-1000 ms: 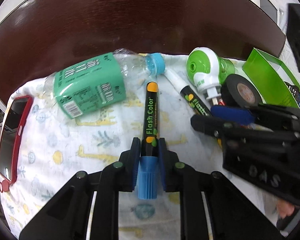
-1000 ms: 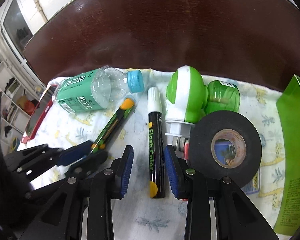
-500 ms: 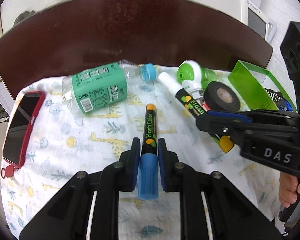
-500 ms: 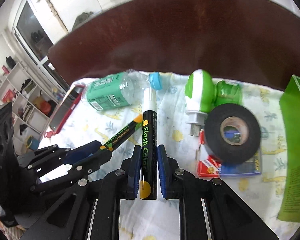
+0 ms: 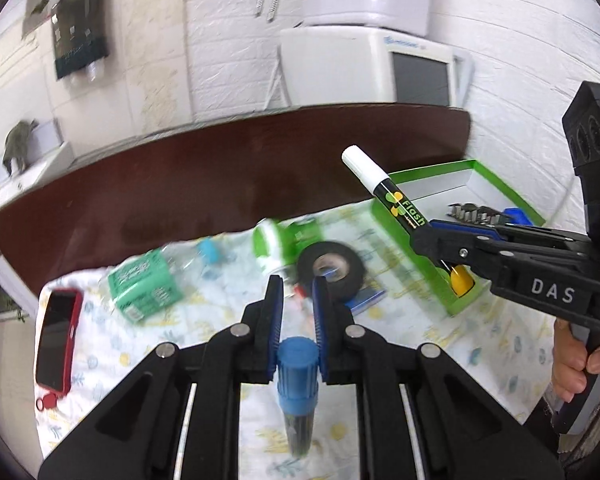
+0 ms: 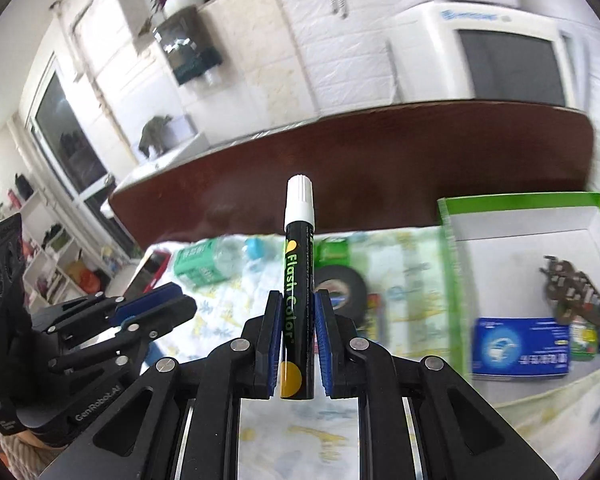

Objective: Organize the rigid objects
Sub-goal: 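Lift both markers and carry them over the green tray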

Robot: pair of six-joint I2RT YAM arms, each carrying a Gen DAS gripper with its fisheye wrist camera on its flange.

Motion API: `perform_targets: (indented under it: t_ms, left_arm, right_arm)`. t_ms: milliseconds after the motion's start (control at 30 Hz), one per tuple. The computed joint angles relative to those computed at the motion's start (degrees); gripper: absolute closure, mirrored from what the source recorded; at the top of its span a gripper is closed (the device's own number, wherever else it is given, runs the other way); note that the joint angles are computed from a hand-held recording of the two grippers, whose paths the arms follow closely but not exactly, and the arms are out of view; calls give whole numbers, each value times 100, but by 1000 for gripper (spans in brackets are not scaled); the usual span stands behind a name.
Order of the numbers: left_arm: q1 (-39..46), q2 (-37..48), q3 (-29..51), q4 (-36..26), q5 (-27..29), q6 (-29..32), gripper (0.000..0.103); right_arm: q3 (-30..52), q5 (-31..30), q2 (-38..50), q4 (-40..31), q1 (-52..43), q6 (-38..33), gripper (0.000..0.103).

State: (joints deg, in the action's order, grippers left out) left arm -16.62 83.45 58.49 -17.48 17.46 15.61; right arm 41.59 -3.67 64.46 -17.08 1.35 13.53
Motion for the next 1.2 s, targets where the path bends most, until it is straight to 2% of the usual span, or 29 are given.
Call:
perform_targets:
  t_ms: [133,300,600,667,700,733,767,833,933,1033,1100,1167,1200]
  left_arm:
    - [-742,-122,218,-106,-338,-101,90]
    - [-1675,-5,753,-164,-808,-259,90]
    - [-2780,691,1790,-320,-1451,-261,89]
    - [-2778,734,1670,-503,-1547,-356,86]
    - [-2744,784,1604,-737,-1593,-450,81]
    - [-2719,843,1537,-897,-1635,-521,72]
    - [-2693,938,1453,-1026,-1707,-589,68]
    - [-2651,1249,1350,-1200,-1863,-846,71]
    - [-2527,1880,1464,-1555,-1685,-1404,71]
    - [-2518,2345,1561,-1732,-1633,-1587,73]
    - [-2480,2595,1631,-1788,-1402,-1688,73]
    - [-2518,2587,1584,-1641,-1502,-1671,80]
    - [-2516,2591,1599,-1638,-1522,-1671,88]
  right_arm:
    - [-202,-346,-675,-209,-829,-200,86]
    - [-291,-1136,-1125,-459,-2225,-630,86]
    - [-287,-2173,-743,-361,-3878,-1042,86]
    - [-327,-2406,-618,-325,-4152,-1133,86]
    - [-355,-2505,-580,-311,-4260,-1185,86]
    - [-377,-2572,-526,-283,-4347,-1244,86]
    - [-404,-2653,-469,-252,-4465,-1337,86]
    - [-388,-2715,-289,-146,-4534,-1343,86]
    - [-426,-2860,-154,-8,-4556,-1280,86]
    - [-460,-2941,-196,-30,-4552,-1377,86]
    - [-474,-2985,-224,-45,-4601,-1415,86]
    - [-482,-3002,-245,-53,-4639,-1407,86]
    - [-487,-3005,-246,-54,-4655,-1408,86]
